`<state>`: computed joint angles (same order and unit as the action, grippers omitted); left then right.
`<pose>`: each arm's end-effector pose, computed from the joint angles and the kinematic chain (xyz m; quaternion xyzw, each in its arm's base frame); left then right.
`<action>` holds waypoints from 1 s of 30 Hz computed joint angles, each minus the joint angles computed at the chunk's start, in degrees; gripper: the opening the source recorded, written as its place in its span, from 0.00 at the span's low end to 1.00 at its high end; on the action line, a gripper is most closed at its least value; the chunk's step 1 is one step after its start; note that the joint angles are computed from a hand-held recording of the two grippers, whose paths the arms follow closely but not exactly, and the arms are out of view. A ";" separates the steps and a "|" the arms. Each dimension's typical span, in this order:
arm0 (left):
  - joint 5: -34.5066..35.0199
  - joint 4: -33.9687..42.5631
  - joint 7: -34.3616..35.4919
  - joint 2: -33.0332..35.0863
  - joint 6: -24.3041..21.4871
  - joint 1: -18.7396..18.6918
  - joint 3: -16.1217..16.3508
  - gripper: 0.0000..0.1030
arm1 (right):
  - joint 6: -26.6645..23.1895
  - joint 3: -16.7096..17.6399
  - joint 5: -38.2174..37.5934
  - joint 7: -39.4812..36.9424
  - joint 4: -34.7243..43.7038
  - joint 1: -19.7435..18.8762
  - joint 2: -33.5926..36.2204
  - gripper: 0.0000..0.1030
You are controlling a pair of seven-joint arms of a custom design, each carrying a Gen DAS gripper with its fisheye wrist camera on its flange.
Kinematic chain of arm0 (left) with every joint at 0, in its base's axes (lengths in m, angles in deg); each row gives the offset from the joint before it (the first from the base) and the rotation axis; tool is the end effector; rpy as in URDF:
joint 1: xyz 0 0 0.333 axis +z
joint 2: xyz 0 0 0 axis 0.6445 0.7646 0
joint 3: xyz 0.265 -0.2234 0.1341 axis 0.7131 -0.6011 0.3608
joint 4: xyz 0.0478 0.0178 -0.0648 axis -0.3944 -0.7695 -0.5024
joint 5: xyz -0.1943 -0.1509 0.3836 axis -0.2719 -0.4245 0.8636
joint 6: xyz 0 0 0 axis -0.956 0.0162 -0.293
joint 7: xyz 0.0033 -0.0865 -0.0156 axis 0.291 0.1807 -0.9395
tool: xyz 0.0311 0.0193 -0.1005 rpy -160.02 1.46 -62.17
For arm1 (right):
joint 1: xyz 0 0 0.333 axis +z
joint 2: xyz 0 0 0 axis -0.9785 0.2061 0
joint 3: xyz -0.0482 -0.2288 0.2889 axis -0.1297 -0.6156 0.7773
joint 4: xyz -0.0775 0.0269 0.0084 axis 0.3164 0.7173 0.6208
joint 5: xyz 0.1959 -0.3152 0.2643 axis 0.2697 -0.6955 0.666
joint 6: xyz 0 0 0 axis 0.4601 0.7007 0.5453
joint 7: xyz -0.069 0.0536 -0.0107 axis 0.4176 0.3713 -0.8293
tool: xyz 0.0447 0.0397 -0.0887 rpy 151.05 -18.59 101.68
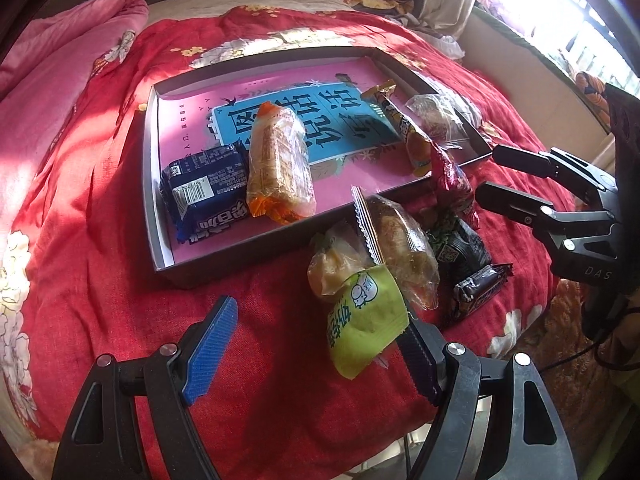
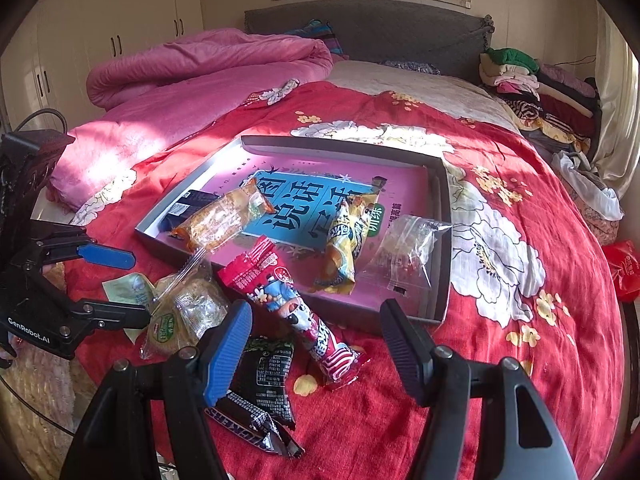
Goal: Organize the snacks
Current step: 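Grasp green-labelled bread bag with left tool while right tool grasps red snack tube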
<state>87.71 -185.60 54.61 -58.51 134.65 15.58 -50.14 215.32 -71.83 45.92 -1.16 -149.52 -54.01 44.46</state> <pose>0.4962 -0.4521 0.4108 -0.6832 0.6916 -0.2054 0.1132 0.5583 0.3122 0.4283 -0.8560 0.3759 -0.1390 0.3265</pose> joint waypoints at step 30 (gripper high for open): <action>-6.72 -3.10 2.44 0.27 9.55 2.85 -0.46 0.64 | -1.96 -2.98 -18.51 14.05 1.20 1.92 3.16 0.58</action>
